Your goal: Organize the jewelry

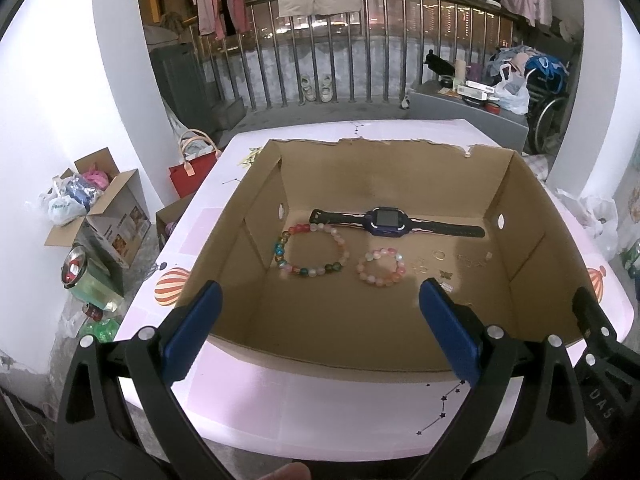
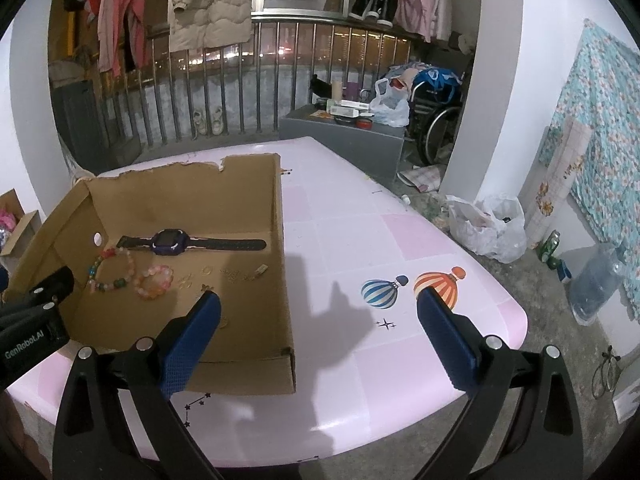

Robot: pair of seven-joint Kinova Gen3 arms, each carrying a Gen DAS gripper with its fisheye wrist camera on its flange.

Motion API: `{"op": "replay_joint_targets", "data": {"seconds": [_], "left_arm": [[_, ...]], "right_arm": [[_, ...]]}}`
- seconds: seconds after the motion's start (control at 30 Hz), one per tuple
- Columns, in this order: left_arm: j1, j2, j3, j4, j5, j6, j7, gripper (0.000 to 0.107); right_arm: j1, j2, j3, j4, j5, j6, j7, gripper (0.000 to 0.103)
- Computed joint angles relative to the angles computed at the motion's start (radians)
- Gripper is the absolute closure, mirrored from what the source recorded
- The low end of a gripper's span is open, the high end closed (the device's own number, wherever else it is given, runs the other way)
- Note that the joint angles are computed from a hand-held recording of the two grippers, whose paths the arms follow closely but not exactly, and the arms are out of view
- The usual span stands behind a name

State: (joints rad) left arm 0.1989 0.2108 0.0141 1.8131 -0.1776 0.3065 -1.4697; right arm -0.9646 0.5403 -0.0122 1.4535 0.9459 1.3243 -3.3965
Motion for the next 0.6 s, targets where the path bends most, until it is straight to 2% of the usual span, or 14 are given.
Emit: {"op": "replay_joint_targets", "data": {"seconds": [0.6], "left_arm": [[-0.008,0.012,0.003,-0.015,0.003,0.024,-0.004,0.013]], "right_arm": [[-0.004,0.007,0.003,-0.014,-0.001,0.006,-0.001,0.007]]}}
